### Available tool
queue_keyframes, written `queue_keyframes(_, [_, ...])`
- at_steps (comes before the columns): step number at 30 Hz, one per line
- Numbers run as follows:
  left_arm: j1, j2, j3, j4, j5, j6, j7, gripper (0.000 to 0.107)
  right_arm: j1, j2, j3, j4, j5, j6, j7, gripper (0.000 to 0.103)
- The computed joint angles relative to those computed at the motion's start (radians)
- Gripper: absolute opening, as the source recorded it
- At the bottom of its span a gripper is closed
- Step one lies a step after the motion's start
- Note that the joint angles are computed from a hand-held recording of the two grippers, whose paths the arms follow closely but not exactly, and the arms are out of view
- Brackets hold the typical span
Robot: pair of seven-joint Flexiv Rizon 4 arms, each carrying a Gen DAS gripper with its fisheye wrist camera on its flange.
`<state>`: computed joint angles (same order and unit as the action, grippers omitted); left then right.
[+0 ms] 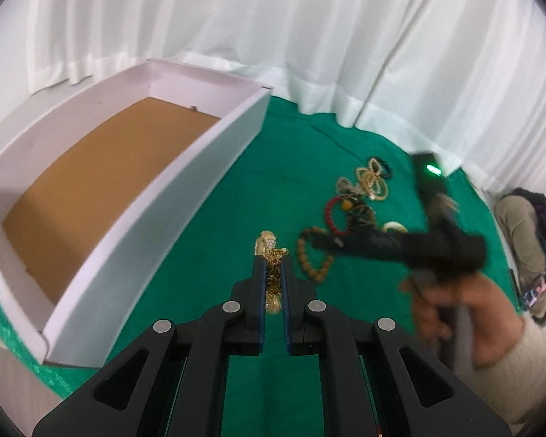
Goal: Organize jewelry
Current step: 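Grasp the gold chain with the left tool while the right tool grasps the wooden bead bracelet, then lower both held pieces into the white tray and open both tools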
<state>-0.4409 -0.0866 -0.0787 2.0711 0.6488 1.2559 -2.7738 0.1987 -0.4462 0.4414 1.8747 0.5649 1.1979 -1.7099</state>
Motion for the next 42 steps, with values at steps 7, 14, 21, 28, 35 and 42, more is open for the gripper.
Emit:
queue_keyframes(7, [0.02, 0.03, 0.006, 0.037, 0.039, 0.023, -0.048, 0.006, 0.235, -0.07, -0.217, -0.033, -0.34, -0.013, 0.421, 0.035])
queue_keyframes(14, [0.05, 0.06, 0.002, 0.09, 0.013, 0.067, -0.044, 0.006, 0.425, -0.081, -0.422, 0.074, -0.689, 0.156, 0.65, 0.013])
queue_keyframes(21, [0.117, 0.216, -0.012, 0.167, -0.083, 0.076, 0.067, 0.006, 0.218, 0.052, -0.148, 0.139, -0.669, 0.27, 0.539, 0.013])
queue_keyframes(28, [0.268, 0.344, -0.047, 0.156, -0.085, -0.106, 0.144, 0.006, 0.155, 0.089, 0.038, -0.086, -0.555, 0.124, 0.31, 0.013])
queue_keyframes(35, [0.355, 0.235, -0.025, 0.187, -0.161, -0.114, 0.218, 0.005, 0.33, -0.004, -0.025, -0.252, -0.566, 0.036, 0.27, 0.014])
queue_keyframes(42, [0.332, 0.13, 0.001, 0.184, -0.13, -0.119, 0.159, 0.009, 0.409, -0.123, -0.097, -0.258, -0.617, 0.054, 0.306, 0.019])
